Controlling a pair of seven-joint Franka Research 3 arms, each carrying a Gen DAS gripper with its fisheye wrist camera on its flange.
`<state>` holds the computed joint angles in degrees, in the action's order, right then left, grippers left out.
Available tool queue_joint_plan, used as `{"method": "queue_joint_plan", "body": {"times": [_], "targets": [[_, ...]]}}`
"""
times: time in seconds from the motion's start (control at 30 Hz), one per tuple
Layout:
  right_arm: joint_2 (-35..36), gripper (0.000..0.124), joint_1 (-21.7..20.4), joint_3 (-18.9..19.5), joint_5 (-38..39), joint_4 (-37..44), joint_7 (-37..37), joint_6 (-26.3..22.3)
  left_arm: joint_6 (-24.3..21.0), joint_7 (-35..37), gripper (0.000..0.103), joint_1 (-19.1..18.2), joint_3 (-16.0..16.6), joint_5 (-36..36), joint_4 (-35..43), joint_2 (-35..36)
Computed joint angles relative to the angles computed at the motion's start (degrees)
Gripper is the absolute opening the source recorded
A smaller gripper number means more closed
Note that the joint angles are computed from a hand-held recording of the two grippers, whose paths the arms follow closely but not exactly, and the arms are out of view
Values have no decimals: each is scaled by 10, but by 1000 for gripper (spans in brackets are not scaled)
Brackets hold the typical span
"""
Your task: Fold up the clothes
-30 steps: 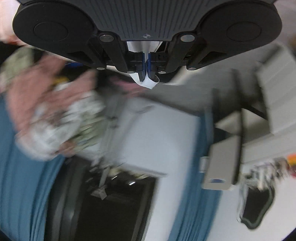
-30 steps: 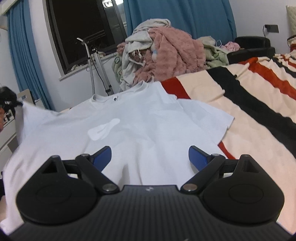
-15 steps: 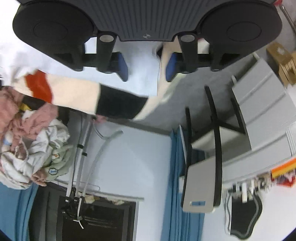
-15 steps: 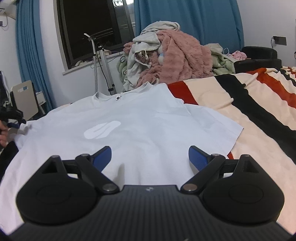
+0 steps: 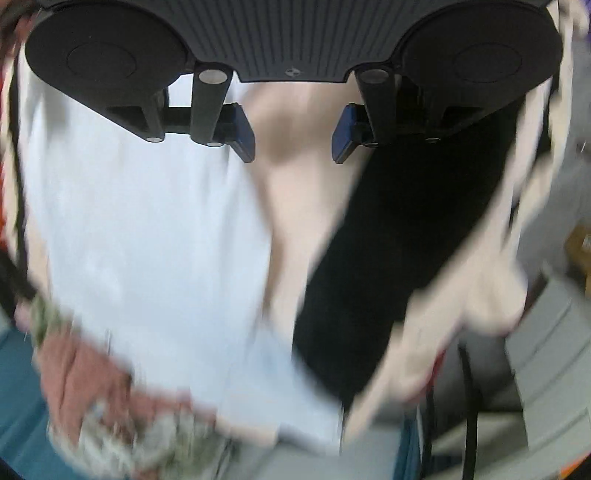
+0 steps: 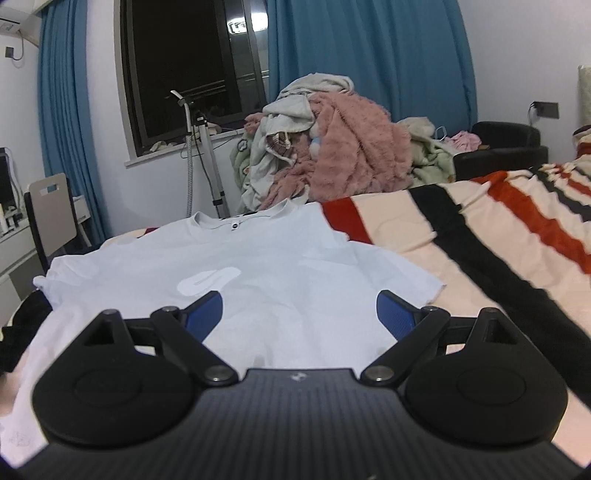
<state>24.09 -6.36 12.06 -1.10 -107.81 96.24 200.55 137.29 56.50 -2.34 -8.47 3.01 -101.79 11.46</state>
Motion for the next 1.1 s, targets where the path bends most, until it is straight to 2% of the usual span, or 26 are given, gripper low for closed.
{"method": "queue_joint_plan", "body": {"times": [0.1, 0.17, 0.27, 0.3, 0.33, 0.47, 0.63, 0.77, 0.83, 0.93, 0.97, 1.0, 1.1], "targets": [[-38, 92, 12, -18, 17, -42, -2, 6, -31, 33, 44, -7, -14, -21, -49, -45], [-61, 92, 15, -24, 21, -65, 3, 7, -50, 41, 41, -20, -16, 0, -58, -58], [-81, 92, 7, -24, 5, -88, 24, 13, -77, 23, 24, -36, -16, 42, -57, -63], [-84, 92, 4, -23, -3, -92, 31, 14, -94, 22, 10, -40, -16, 51, -49, -59], [-87, 92, 1, -23, -12, -96, 38, 15, -111, 28, 6, -44, -17, 58, -37, -52], [-90, 92, 24, -49, -8, -101, 29, 14, -165, 53, 3, -51, -19, 66, -19, -66], [-87, 92, 28, -53, -2, -98, 21, 12, -300, 78, 3, -55, -18, 76, -2, -95], [-81, 92, 25, -50, -9, -92, 20, 15, -335, 65, 3, -60, -20, 95, -7, -111], [-82, 92, 16, -41, -22, -94, 26, 13, -336, 59, 6, -61, -20, 96, -6, -115], [-85, 92, 13, -40, -33, -98, 28, 19, -326, 50, 24, -62, -20, 98, -6, -122], [-86, 92, 17, -43, -32, -99, 25, 22, -311, 46, 30, -61, -19, 100, -8, -127], [-87, 92, 20, -45, -32, -99, 22, 24, -295, 42, 43, -61, -19, 102, -11, -133], [-87, 92, 23, -46, -41, -99, 22, 34, -228, 24, 53, -62, -21, 109, -24, -149]]}}
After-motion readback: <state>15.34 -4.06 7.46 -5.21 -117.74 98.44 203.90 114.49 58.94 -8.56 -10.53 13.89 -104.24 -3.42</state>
